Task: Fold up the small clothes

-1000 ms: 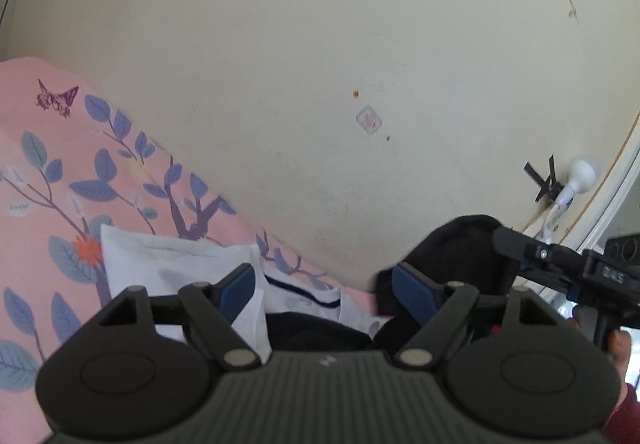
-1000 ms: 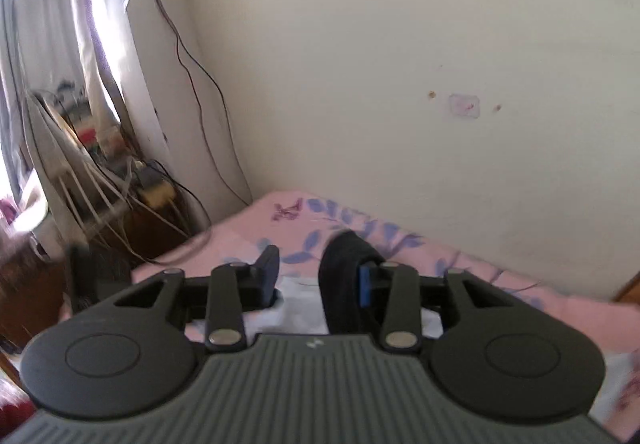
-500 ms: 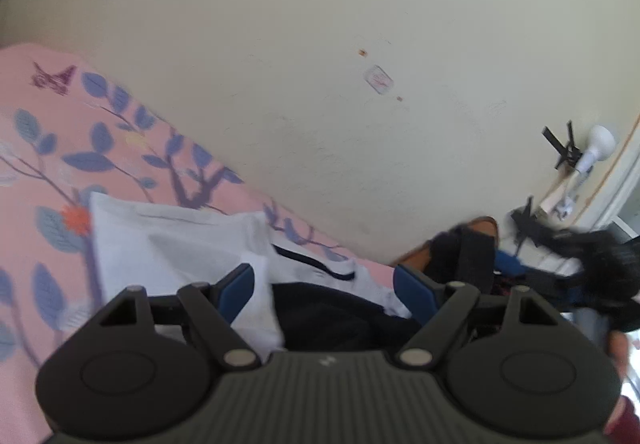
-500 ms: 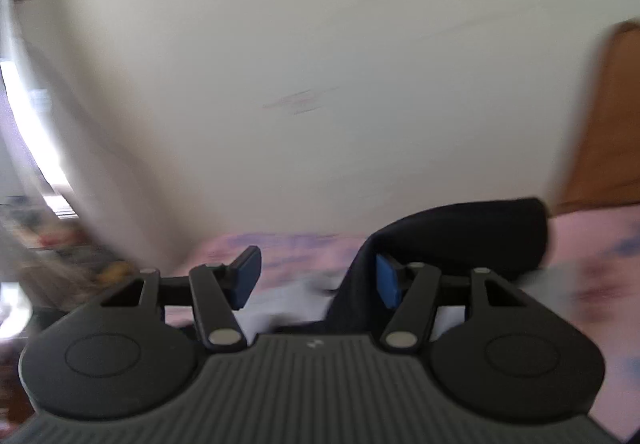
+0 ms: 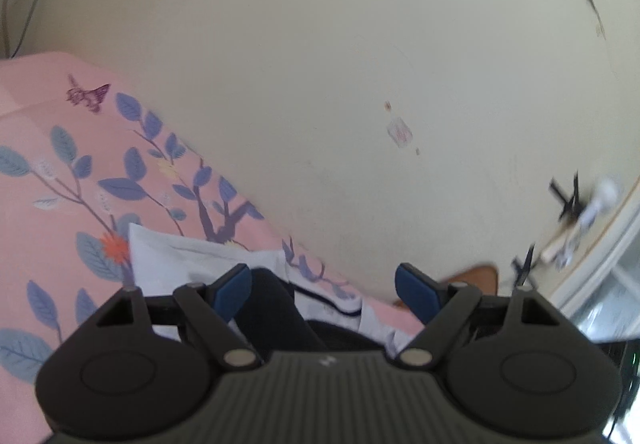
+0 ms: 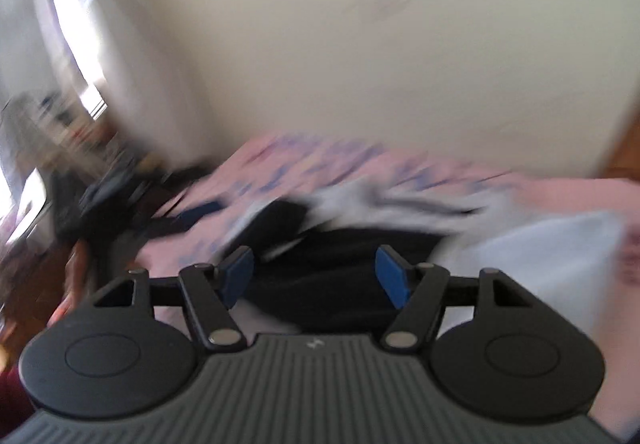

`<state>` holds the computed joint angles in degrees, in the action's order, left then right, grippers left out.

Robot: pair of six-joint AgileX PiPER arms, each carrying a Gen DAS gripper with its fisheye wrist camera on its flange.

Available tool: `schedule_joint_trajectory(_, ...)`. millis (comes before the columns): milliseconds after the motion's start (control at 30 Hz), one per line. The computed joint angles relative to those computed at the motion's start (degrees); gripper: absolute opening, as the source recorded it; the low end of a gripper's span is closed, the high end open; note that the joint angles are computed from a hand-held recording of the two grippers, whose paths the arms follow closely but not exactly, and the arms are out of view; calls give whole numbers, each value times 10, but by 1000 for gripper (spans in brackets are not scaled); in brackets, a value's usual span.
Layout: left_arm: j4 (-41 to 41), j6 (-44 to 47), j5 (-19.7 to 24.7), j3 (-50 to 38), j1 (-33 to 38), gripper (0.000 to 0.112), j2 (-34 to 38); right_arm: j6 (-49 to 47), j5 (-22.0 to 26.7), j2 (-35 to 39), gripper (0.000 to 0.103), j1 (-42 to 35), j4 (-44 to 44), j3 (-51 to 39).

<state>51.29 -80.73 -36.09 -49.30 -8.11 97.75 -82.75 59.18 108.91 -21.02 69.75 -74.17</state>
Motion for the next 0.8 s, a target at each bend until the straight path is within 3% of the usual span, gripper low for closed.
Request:
schedule_joint_trajectory(67, 5, 15, 5, 0, -12, 78, 1, -15, -114, -5, 70, -3, 34, 17)
schedule_joint_trajectory(100, 16, 20, 2, 0, -15, 71, 3, -21, -163, 1, 70, -1, 44, 17)
schedule_joint_trajectory(167, 89, -15, -2, -20, -21, 54, 13, 4, -217, 33, 70, 6, 31, -3)
schedule_joint_trajectory(200, 146, -56, 2, -37, -24, 44, 19, 29, -237, 52, 64, 10, 7, -14)
schedule_joint_trajectory(233, 203, -100, 18, -58, -33, 37, 28, 70, -249, 77, 48, 20, -35, -35)
schedule_joint_trajectory(267, 261, -142, 58, -80, -55, 33, 40, 87, -269, 102, 7, 30, -56, -49)
schedule_joint_trajectory(333, 371, -252, 103, -114, -74, 14, 65, 61, -337, 115, 12, 37, -30, -44)
schedule_joint_trajectory(400, 410, -305, 65, -126, -50, 15, 71, 60, -411, 119, 11, 47, -5, -41)
schedule_joint_trajectory(433, 402, -310, 43, -128, -37, 15, 78, 83, -414, 116, 11, 44, -15, -41)
schedule_joint_trajectory(467, 390, -306, 26, -126, -27, 15, 83, 84, -394, 103, 11, 36, -9, -30)
schedule_joint_trajectory(533, 370, -287, 15, -119, -21, 21, 82, 17, -293, 54, 15, -8, 32, 12)
schedule_joint_trajectory(567, 357, -267, 19, -112, -23, 24, 75, -32, -251, 20, 16, -31, 55, 45)
schedule_joint_trajectory(633, 328, -223, 50, -87, -33, 36, 44, -93, -174, -54, 28, -92, 58, 113)
schedule_joint_trajectory(700, 285, -162, 42, -58, -34, 37, 9, -141, -97, -115, 41, -169, 45, 174)
schedule_joint_trajectory(800, 261, -124, 4, -3, -21, 40, -56, -183, -15, -177, 42, -263, -18, 235)
